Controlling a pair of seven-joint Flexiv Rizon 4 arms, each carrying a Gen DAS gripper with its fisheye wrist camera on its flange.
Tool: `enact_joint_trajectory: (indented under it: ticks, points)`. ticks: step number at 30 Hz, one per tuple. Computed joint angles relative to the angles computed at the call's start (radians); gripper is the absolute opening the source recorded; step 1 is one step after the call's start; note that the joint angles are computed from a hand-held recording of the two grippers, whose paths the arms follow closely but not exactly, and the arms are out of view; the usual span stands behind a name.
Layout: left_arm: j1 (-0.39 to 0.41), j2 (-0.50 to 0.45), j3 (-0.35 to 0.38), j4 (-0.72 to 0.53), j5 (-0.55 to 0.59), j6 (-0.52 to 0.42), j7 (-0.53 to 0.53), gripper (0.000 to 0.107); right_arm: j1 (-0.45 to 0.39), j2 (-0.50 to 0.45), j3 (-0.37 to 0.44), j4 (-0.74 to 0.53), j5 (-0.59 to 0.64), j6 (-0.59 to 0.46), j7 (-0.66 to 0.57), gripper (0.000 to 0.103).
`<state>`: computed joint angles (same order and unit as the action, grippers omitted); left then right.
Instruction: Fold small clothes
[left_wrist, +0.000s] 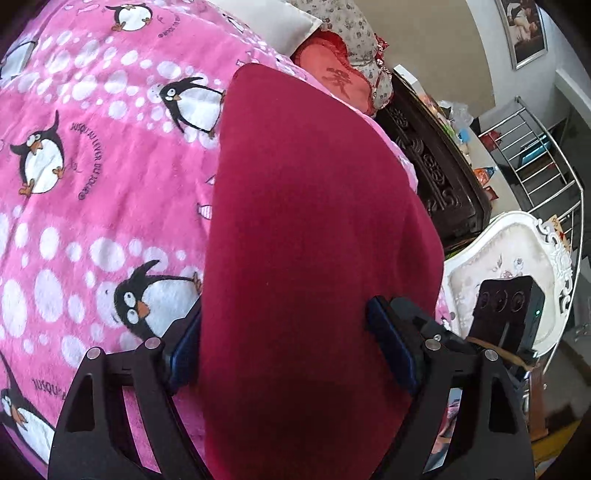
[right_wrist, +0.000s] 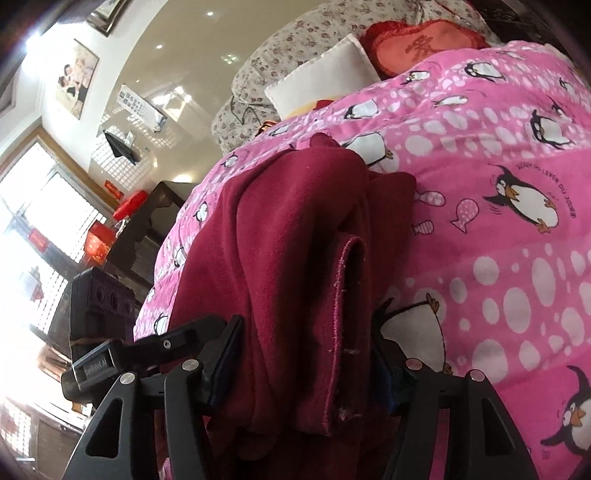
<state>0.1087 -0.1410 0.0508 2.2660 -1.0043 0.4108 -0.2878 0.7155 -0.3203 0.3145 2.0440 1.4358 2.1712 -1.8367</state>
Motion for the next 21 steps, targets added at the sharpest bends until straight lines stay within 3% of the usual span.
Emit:
enact_joint_trajectory:
  ticks: [4, 6, 12, 21]
  points:
    - [0.003, 0.028, 0.008, 0.008, -0.002, 0.007, 0.043, 0.067, -0.021, 0.015, 0.013, -0.074, 0.135, 0.012, -0.229, 0.049]
    - [0.007, 0.054, 0.018, 0.018, -0.01, -0.006, 0.071, 0.062, -0.037, 0.017, 0.041, -0.101, 0.161, 0.038, -0.273, 0.049]
    - [0.037, 0.133, 0.068, 0.021, 0.003, -0.054, 0.122, 0.062, -0.06, 0.018, 0.122, -0.168, 0.166, 0.091, -0.336, 0.049]
    - [0.134, 0.114, 0.123, -0.024, 0.066, -0.103, 0.156, 0.062, -0.096, -0.075, 0.212, -0.348, 0.226, 0.091, -0.523, 0.049]
